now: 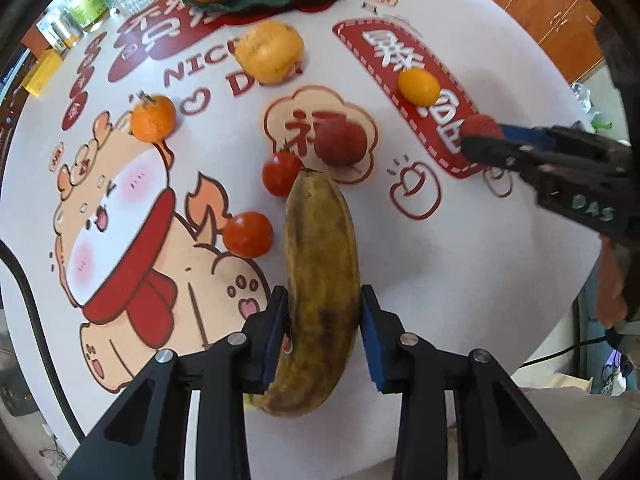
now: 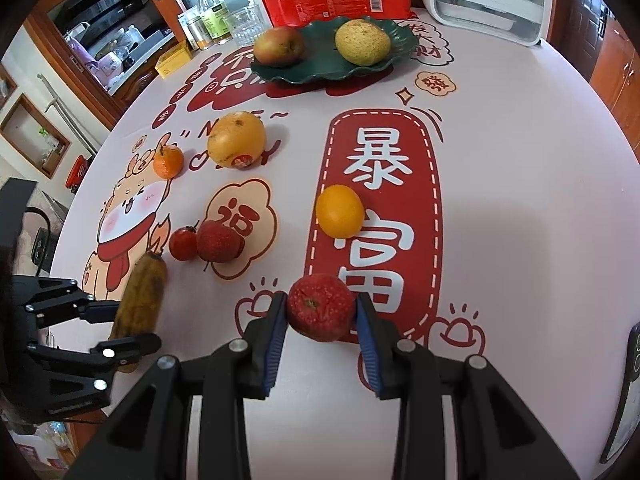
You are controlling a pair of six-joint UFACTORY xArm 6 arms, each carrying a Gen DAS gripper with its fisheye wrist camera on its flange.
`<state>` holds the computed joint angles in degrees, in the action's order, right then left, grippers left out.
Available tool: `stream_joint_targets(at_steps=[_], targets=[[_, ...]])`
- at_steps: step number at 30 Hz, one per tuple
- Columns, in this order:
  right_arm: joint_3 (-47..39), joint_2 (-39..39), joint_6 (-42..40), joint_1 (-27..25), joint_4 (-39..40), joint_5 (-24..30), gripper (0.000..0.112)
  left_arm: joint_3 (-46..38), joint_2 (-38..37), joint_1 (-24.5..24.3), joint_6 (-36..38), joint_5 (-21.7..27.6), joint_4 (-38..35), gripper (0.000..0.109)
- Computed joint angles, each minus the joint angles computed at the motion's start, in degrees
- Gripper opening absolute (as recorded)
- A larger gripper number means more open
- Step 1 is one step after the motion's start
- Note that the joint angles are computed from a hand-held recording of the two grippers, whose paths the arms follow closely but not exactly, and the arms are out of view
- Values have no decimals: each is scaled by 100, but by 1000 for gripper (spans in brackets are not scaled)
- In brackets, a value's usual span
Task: Organize fruits
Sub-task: 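Lift the banana and red fruit onto the green plate and release both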
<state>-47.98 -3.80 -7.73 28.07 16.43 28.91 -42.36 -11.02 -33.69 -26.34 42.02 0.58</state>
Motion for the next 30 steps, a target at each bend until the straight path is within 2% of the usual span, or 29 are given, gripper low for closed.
stream_joint_targets(at_steps=[6, 15, 22, 26, 30], targets=[[-241, 125, -70, 55, 85, 55, 34, -196, -246, 170, 58, 29, -71, 33], [-899, 467, -228, 97, 225, 167, 34, -1151, 68, 655, 435, 214, -91, 33], [-1798, 956, -293, 20, 197, 330, 34, -2260, 721, 986, 811, 377, -60, 33], [-2560, 1410, -214, -72, 89, 409, 34, -3245, 1378, 1171, 1077, 515, -124, 33], [-3555, 2093, 130, -189, -394, 518, 34, -4401, 2260, 1341, 1306, 769, -243, 33]])
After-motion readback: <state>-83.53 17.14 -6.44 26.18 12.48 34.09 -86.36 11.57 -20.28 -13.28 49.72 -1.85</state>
